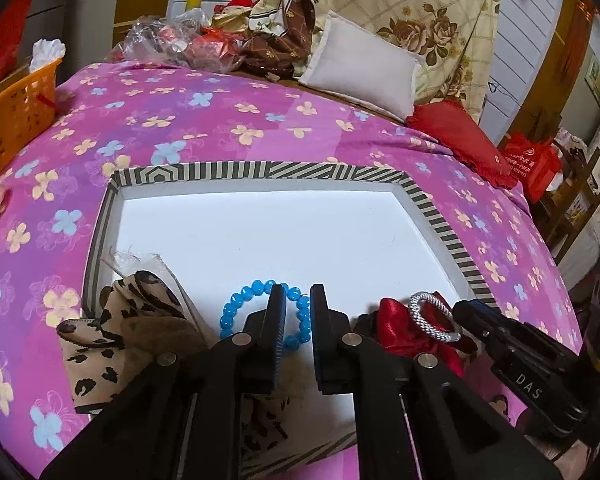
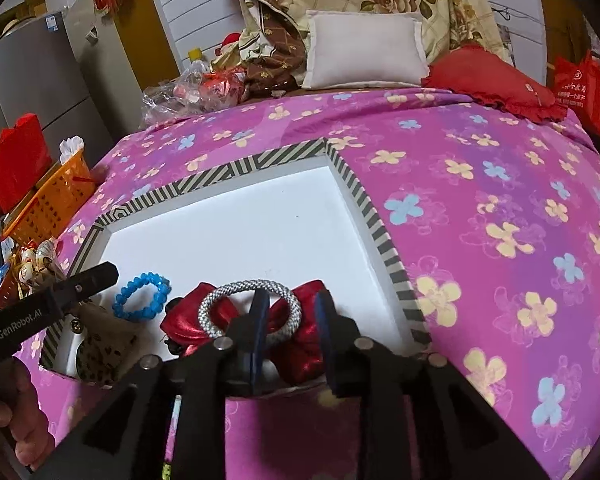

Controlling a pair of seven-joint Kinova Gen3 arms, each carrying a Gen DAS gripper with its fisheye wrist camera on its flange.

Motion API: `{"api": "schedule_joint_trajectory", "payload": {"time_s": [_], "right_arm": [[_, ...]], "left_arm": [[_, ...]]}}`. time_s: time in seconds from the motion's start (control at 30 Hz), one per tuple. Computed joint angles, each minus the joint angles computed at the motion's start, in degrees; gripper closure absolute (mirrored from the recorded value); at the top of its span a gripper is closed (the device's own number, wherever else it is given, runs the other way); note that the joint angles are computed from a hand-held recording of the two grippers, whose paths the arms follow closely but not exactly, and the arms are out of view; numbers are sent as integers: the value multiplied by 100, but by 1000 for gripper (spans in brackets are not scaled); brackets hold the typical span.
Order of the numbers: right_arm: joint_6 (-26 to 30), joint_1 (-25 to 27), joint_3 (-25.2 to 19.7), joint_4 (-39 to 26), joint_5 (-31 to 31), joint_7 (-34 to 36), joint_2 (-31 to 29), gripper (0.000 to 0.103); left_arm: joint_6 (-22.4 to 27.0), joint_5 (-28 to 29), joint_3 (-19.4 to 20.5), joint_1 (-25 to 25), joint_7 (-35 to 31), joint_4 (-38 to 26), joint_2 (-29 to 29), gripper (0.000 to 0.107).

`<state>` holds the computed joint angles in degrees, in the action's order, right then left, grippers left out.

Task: Organize jewelry
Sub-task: 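Release the blue bracelet with the left gripper while the right lowers the grey hair tie, then withdraw both grippers and move them toward the loose bracelets on the bedspread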

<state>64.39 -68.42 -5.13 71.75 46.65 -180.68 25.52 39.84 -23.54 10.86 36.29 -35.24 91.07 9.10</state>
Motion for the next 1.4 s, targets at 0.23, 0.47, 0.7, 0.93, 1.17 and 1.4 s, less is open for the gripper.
{"api": "schedule_joint_trajectory", "payload": {"time_s": [0.23,0.47,0.7,0.93,1.17,1.4], "right_arm": [[-113,92,-100,423,-31,-432,-314,77],[-720,346,-280,1180,196,-1346,-752,77],[-1060,581,-493,1542,267,-1668,-968,77],[-1274,735,-631,1789,268,-1775,-1159,77],[-144,226,-807,1665,199,-1747,-1362,72],[796,-142,-1447,1631,144,-1687,-1424,70]], "left_arm": [[181,178,225,63,-547,-22,-35,86],[534,1094,202,84,-1629,-204,153,86],[532,2006,329,-309,-2277,-125,36,86],[780,1601,290,-24,-2032,-270,82,86],[140,1601,382,-57,-2042,159,-442,86],[-160,1651,776,-50,-2304,856,-1046,72]]}}
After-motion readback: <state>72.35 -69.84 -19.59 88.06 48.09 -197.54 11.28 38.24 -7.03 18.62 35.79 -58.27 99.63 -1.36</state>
